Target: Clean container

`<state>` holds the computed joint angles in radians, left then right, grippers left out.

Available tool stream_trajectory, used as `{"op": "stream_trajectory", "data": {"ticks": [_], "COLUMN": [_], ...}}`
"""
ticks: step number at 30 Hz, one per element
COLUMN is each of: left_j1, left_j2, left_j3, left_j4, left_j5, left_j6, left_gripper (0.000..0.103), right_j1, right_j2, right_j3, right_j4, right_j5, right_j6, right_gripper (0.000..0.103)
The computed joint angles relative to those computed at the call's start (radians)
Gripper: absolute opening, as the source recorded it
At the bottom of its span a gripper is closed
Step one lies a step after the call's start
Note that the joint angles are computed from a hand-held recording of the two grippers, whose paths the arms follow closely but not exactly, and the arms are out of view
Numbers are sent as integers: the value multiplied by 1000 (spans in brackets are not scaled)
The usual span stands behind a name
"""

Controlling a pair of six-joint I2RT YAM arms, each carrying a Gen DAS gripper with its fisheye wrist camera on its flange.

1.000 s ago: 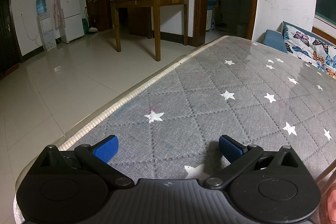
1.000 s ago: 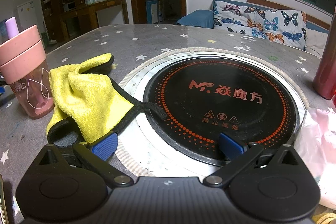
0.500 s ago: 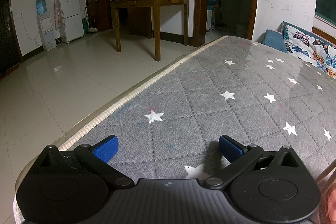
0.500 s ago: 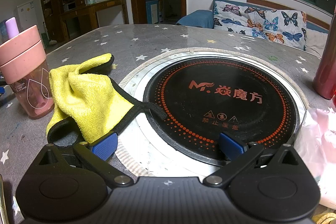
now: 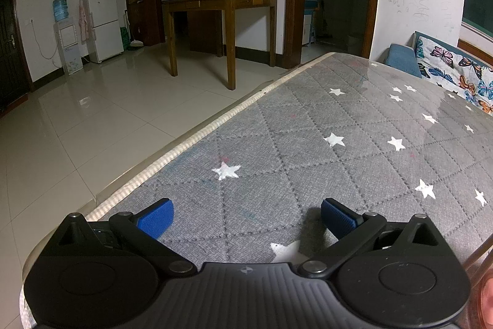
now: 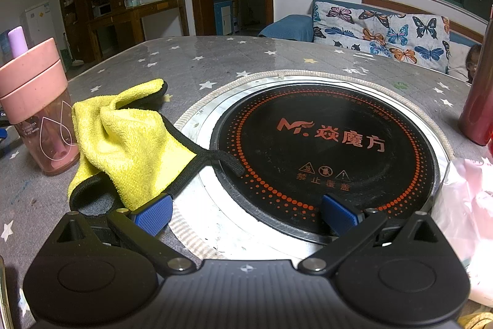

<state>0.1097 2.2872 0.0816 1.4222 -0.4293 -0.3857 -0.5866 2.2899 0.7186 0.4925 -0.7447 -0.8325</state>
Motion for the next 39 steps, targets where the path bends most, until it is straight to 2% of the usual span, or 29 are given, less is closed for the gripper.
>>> {"op": "stream_trajectory", "data": {"ticks": [39], "left_j1": [2], "left_j2": [5], "left_j3": [1], "left_j4": [5], "left_j5": [2], "left_j6": [2], "left_gripper": [103], "right_j1": [3], "right_j2": [8], "right_j3": [-1], "right_j4": [17], "right_j5": [4], "right_j6": [11], "right_gripper": [103]}}
